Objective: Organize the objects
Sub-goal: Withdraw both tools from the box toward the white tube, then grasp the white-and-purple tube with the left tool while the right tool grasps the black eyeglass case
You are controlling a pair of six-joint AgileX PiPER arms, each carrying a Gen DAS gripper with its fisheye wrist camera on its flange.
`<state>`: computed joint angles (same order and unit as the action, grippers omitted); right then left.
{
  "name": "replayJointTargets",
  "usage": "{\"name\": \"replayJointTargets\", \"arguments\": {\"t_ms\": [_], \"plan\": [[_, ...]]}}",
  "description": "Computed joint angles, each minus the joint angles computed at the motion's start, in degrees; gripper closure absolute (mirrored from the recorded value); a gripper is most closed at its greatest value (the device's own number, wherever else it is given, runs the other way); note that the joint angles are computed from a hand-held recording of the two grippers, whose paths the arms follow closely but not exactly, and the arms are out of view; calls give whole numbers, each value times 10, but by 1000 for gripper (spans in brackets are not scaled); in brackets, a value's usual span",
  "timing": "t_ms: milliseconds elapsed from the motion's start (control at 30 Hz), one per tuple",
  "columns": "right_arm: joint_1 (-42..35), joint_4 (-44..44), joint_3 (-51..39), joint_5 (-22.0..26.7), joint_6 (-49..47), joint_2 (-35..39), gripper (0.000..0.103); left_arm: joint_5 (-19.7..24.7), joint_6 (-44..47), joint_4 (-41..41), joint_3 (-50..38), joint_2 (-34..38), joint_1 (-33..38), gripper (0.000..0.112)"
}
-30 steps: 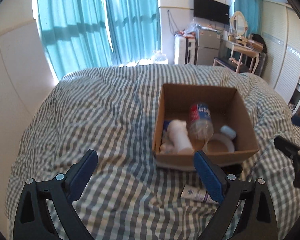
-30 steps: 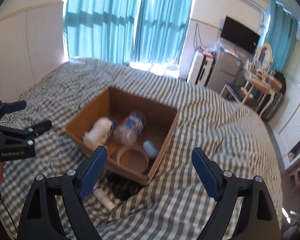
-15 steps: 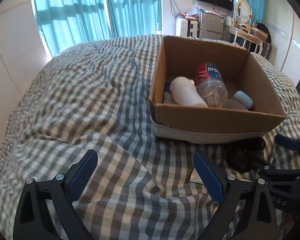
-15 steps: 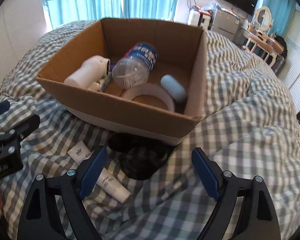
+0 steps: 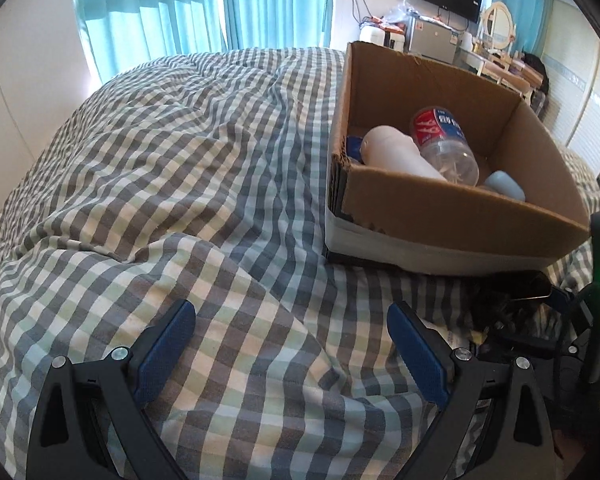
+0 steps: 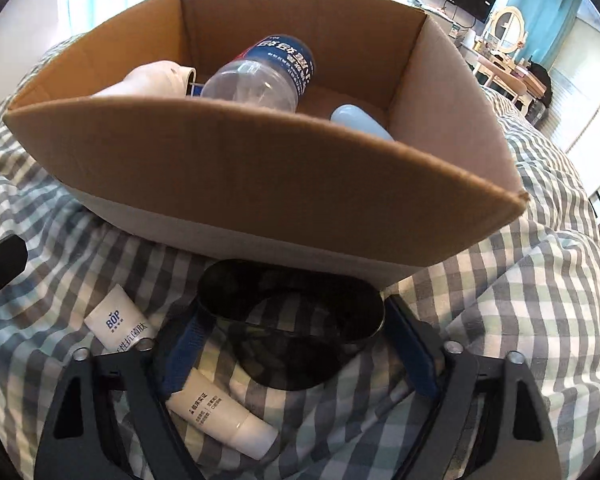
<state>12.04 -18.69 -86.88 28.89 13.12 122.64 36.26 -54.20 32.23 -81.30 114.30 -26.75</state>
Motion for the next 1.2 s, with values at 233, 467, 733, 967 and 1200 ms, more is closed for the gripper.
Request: {"name": "replayJointTargets", "arguments": {"t_ms": [233,467,733,967,1200], "plan": [[-27,122,83,-57,-115,-81,30,24,-6,5,-2,-5,-18,13],[-56,212,132,-77,-220,-171,30,58,-15,-22,-48,21,-65,13],[-88,202,95,-75,-258,-180,30,65,-17,-73,-108,74,-103,23],[-118,312,100,-70,-359,-166,30,77,-3,-133,-178,130,-96,38],[-134,365,98,-59,-400,-159,30,94,51,-175,-221,169,-96,38]]}}
